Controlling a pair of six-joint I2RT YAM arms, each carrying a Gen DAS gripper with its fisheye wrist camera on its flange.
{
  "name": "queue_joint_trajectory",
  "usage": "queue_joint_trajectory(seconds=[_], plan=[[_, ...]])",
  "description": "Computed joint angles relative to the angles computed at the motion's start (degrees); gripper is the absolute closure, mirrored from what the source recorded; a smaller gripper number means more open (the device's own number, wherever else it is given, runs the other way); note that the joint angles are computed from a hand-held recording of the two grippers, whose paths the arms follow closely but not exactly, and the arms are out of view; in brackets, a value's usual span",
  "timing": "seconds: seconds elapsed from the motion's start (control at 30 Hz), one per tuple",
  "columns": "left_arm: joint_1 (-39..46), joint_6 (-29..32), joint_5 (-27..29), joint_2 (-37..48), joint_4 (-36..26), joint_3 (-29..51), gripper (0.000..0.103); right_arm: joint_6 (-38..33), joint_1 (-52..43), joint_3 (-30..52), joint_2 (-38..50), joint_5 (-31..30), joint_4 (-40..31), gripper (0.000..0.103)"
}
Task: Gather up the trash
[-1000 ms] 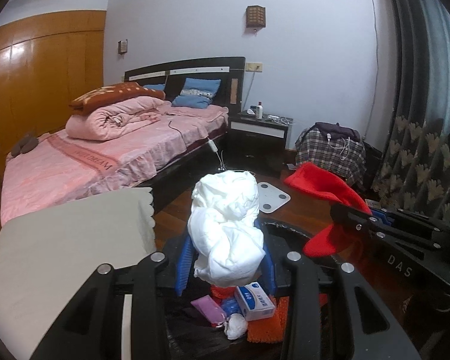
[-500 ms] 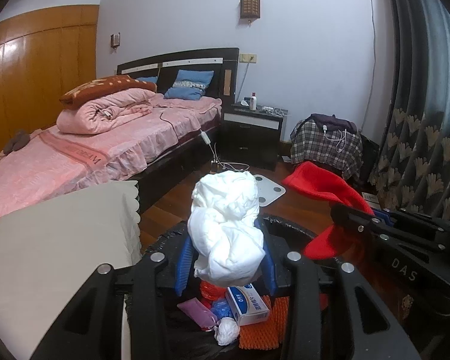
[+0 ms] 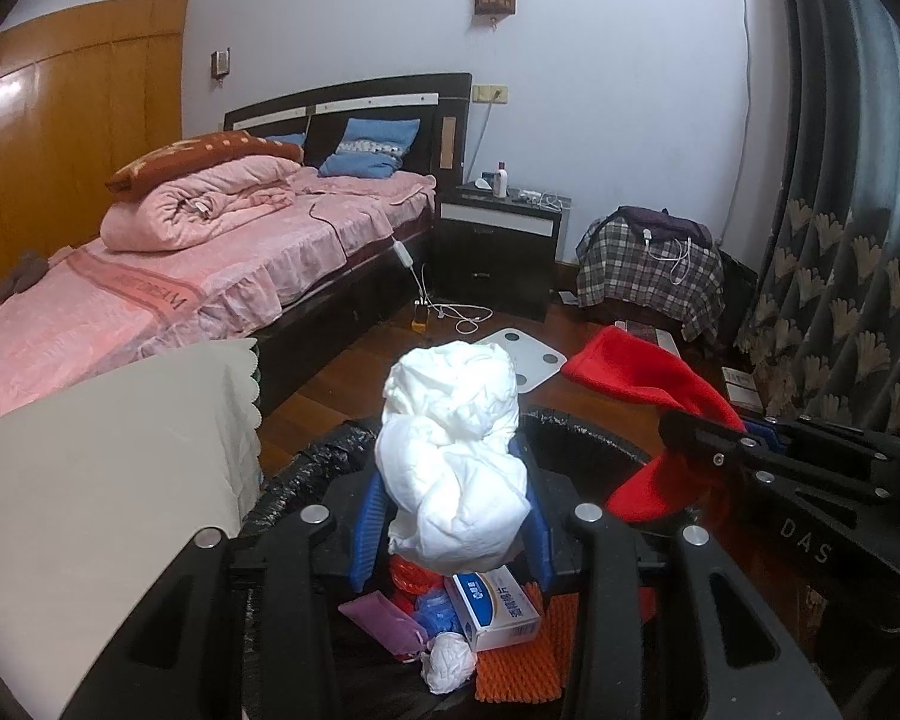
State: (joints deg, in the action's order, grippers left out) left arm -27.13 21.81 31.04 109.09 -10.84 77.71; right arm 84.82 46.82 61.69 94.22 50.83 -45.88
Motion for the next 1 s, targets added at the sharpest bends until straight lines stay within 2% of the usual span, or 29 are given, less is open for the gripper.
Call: queue_joint_trajectory(seconds=[0.3, 0.37, 0.4, 0.47, 0.6, 0.63, 0.67, 0.77, 1.0], plan=[[-0.1, 0.1, 0.5, 2.2, -0.8, 1.6, 0.061, -2.4, -1.7, -2.3, 0.2, -2.3, 4.1, 0.089], [0.0, 0.3, 0.8, 2.9, -1.6, 2.4, 0.057, -2.5, -1.8, -2.5, 0.5, -2.9, 4.0, 0.081], [0.0, 0.4, 1.1, 3.2, -2.1, 3.0, 0.047, -2.4, -1.9, -2.5, 0.6, -3.0, 3.8, 0.078], [0.5, 0.0, 1.9, 3.3, -1.9, 3.1, 0.035, -1.6, -1.6, -2.0, 1.0, -2.7, 2.9, 0.060], [1.5, 0.0, 2.7, 2.9, -1.3, 3.0, 0.025, 1.1, -0.4, -1.4, 1.2, -1.6, 0.2, 0.035], [1.9, 0.1, 2.8, 2.7, -1.3, 3.0, 0.023, 2.4, 0.1, -0.8, 1.5, -1.1, -1.5, 0.023], [2.2, 0.0, 2.7, 2.2, -0.8, 2.4, 0.020, 3.9, 0.7, -0.1, 1.9, -0.5, -3.4, 0.015], [3.6, 0.0, 2.6, 0.9, -0.4, 2.0, 0.014, 6.1, 1.8, 0.7, 1.9, -0.1, -5.5, 0.007], [8.9, 1.1, 3.0, -3.7, -1.9, 1.4, 0.006, 10.1, 5.7, 6.4, 2.3, 1.6, -12.3, 0.007]])
